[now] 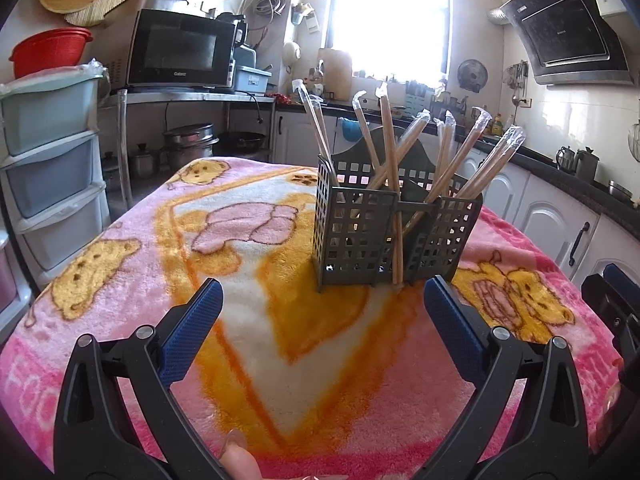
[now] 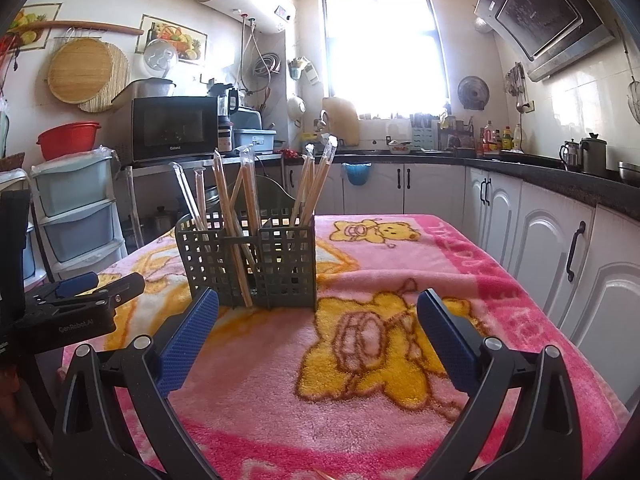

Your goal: Organize utensils

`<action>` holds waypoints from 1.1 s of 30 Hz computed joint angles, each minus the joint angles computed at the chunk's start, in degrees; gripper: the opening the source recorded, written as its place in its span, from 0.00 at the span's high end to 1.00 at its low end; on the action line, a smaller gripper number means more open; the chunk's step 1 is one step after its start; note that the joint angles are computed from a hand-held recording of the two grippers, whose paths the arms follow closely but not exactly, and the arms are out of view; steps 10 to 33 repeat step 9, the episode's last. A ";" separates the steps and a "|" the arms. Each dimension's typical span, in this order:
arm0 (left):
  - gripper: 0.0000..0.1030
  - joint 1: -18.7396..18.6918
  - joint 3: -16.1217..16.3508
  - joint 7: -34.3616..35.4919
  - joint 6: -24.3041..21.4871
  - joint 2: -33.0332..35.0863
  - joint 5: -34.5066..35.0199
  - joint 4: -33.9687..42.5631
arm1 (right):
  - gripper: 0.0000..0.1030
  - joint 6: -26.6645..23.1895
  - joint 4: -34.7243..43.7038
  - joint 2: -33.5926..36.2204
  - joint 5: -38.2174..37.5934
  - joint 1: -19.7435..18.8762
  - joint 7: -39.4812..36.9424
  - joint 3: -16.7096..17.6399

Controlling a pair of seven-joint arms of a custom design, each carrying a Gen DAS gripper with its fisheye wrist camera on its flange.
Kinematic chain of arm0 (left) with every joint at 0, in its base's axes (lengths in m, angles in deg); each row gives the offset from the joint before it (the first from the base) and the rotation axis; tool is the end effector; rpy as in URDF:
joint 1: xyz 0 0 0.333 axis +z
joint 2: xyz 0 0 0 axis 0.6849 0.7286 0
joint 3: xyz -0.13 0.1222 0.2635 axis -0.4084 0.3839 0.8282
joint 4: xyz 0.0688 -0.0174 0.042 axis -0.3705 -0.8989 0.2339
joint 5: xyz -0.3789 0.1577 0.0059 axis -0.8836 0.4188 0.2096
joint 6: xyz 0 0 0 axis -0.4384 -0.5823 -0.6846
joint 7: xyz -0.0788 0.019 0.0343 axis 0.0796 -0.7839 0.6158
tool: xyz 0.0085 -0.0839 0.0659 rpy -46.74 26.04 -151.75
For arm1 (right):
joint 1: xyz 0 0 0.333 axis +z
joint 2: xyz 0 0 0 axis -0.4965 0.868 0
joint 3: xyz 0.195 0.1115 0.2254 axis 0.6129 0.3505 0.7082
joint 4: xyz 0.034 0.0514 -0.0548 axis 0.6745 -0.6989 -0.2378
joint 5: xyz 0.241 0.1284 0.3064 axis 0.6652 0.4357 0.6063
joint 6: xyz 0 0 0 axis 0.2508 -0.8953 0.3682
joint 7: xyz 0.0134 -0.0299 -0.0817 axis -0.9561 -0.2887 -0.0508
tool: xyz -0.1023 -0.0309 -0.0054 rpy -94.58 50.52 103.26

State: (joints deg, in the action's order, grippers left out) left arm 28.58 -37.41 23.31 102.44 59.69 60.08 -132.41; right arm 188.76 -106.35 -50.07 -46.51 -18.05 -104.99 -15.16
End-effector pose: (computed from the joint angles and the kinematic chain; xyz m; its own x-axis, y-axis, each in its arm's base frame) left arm 0.6790 -0.3134 0.5504 -0.4277 -0.8965 0.1159 -0.4235 0.0854 -0.9019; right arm 0.5574 0.1905 0.5557 -0.2542 -0.9661 -0.0457 -0.2557 0.1127 -0.9602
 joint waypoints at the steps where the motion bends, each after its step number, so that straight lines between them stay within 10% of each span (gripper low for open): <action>1: 0.10 0.31 -0.29 0.08 -1.34 0.15 -0.24 0.66 | 0.06 0.83 -0.04 -0.13 1.54 -0.19 -0.83 -0.37; 9: 0.10 -3.00 9.71 -8.01 -22.38 10.20 8.20 23.17 | 0.06 -9.93 3.99 2.29 33.87 -3.08 -29.97 -3.06; 33: 0.10 -3.00 9.71 -8.01 -22.38 10.20 8.20 23.17 | 0.06 -9.93 3.99 2.29 33.87 -3.08 -29.97 -3.06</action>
